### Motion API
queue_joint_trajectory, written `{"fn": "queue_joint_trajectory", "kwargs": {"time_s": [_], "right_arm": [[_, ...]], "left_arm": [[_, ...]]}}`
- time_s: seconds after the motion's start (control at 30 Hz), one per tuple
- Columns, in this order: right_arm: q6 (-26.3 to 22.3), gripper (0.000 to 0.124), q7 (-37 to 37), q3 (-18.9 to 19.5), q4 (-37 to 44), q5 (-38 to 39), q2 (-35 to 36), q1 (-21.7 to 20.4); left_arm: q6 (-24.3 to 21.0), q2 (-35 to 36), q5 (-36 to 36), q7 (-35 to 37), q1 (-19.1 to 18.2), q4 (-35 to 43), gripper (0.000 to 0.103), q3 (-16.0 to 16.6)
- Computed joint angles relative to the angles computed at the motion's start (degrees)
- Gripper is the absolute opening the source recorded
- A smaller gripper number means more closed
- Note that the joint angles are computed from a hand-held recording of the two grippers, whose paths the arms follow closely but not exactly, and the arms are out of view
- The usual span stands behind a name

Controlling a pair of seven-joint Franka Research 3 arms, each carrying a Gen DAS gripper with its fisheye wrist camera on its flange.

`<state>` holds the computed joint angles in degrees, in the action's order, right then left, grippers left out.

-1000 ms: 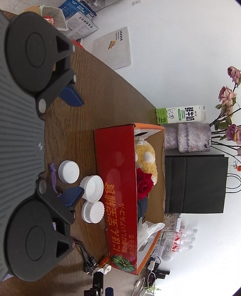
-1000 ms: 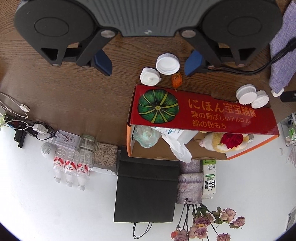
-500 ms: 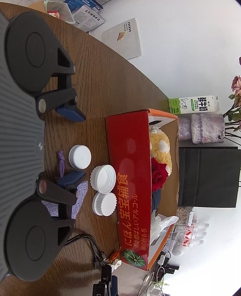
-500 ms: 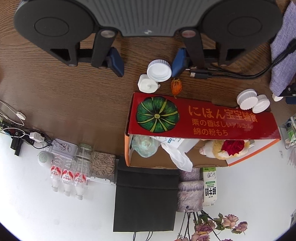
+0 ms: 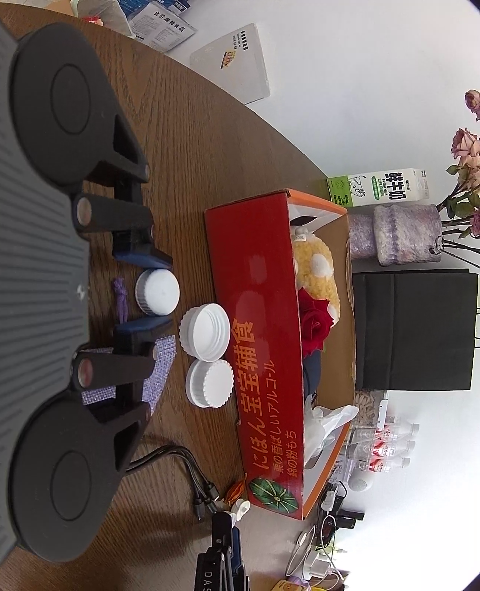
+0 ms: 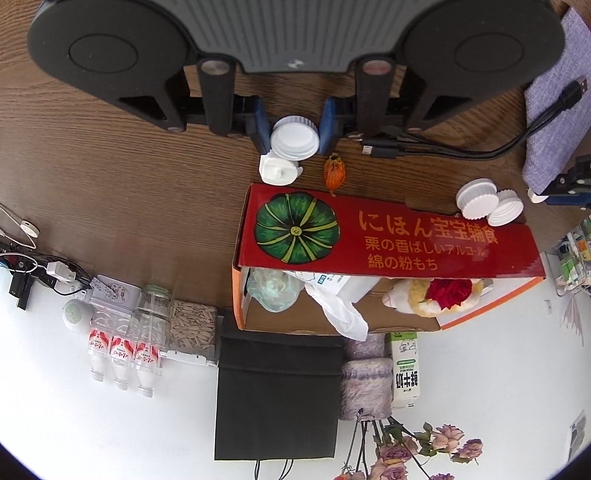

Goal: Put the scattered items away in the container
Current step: 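Carry both white caps over the box and open both tools to drop them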

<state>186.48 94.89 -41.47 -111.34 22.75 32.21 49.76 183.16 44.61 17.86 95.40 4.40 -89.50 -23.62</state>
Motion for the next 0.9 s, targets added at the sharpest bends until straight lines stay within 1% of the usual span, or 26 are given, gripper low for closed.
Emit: {"fn": "queue_joint_trajectory", "kwargs": {"time_s": [0.07, 0.13, 0.23, 0.33, 0.5, 0.6, 0.67, 0.77, 0.87, 0.9], "right_arm": [[0.03, 0.027, -0.02, -0.12, -0.03, 0.02, 0.03, 0.10], [0.11, 0.027, 0.37, -1.39, -0.12, 0.42, 0.56, 1.23], [0.86, 0.027, 0.34, -2.14, -0.46, 1.24, 0.80, 2.03], [1.89, 0.027, -0.45, -2.80, -0.78, 2.55, 1.13, 2.93], [4.94, 0.027, -3.01, -4.94, -1.67, 6.88, 2.26, 5.81], [7.05, 0.027, -5.18, -4.74, -2.10, 9.06, 2.32, 6.29], [8.03, 0.027, -6.65, -4.63, -2.16, 10.50, 2.44, 6.55], [10.28, 0.027, -8.54, -3.79, -2.14, 12.63, 2.57, 6.33], [13.38, 0.027, -10.15, -1.36, -2.24, 13.71, 1.95, 4.77], [14.32, 0.027, -10.28, 0.09, -2.17, 13.73, 1.32, 3.63]], "left_arm": [[-0.17, 0.15, -0.09, 0.00, 0.35, 0.12, 0.029, -0.43], [0.01, -0.01, -0.29, -0.39, 0.04, -0.01, 0.029, -0.01], [0.18, -0.01, -0.45, -0.92, 0.00, -0.06, 0.029, 0.11], [1.19, -0.01, -0.70, -1.80, 0.37, -0.42, 0.029, -0.07], [6.67, -1.37, 0.28, -6.03, -2.43, -2.33, 0.029, 4.46], [9.56, -2.16, 1.20, -8.84, -4.66, -3.29, 0.029, 7.78], [10.80, -2.32, 1.91, -10.47, -5.60, -3.45, 0.029, 9.23], [12.89, -2.60, 2.50, -12.83, -7.56, -3.78, 0.029, 12.03], [14.75, -2.83, 2.41, -14.54, -10.01, -3.98, 0.029, 15.07], [15.14, -2.74, 3.24, -15.10, -9.49, -3.85, 0.029, 14.45]]}}
